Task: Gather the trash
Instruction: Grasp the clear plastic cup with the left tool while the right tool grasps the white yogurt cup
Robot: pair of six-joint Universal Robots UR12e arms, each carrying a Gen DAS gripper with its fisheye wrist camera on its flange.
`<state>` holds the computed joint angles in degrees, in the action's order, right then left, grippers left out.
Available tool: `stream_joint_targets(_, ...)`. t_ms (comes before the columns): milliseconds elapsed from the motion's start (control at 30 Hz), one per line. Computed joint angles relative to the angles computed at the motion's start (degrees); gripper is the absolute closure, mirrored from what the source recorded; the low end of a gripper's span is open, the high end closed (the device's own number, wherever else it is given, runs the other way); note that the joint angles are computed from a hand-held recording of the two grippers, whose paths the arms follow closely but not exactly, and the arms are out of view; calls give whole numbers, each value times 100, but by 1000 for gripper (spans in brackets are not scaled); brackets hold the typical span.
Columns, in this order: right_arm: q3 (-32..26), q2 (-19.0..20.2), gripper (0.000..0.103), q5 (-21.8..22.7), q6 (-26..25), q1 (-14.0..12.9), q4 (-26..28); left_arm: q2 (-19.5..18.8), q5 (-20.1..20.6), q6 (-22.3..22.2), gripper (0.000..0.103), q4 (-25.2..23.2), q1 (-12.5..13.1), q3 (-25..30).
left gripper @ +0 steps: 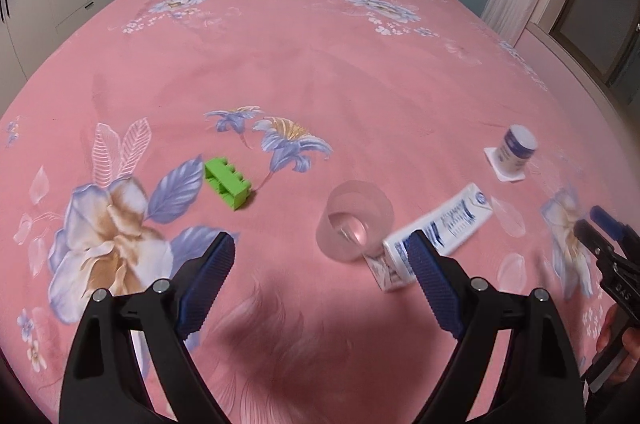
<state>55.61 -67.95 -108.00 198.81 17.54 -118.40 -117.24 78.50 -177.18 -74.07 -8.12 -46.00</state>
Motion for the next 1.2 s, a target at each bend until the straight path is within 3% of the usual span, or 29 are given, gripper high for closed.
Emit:
stream_joint_targets(100,-138,170,31,8,-48,-85,81,-151,29,3,14,-73,-17,149)
stream_joint_targets(367,-602,683,31,-190,-151,-264,239,-524,89,60,32,-489,-49,557)
stream_joint_targets(433,-709,797,31,-132,-147,-320,225,-635,15,75,41,-727,-39,703)
stream_joint_targets(500,-785,886,31,-96,-157,-359,183,-681,-199,66,44,-829,-17,749)
stream_joint_targets(533,-831,939,31,-73,-216,-377,137,-703,-190,73,56,-865,-24,780)
stream_joint_targets(600,-1007,1075,31,-105,-238,-400,243,-758,-106,184,63,-961,-56,841)
stream_joint_targets(733,-1218,1246,31,-38,-37,-484,285,-744,-429,216,79,-965,-17,775)
stream_joint_targets(800,-1309,1312,32,39,25,-518,311,-747,-398,255,80,-940,-29,776)
stream_joint_targets(867,-1281,1308,54,216,55,-553,211,-726,-365,293,80,-877,-40,738)
stream_joint_targets(933,-1289,1309,55,308,62,-567,232,-703,-349,290,84,-821,-47,704)
stream_joint_targets(1200,-1282,1227,55,303,-154,-491,84,-502,-399,331,84,-713,16,530)
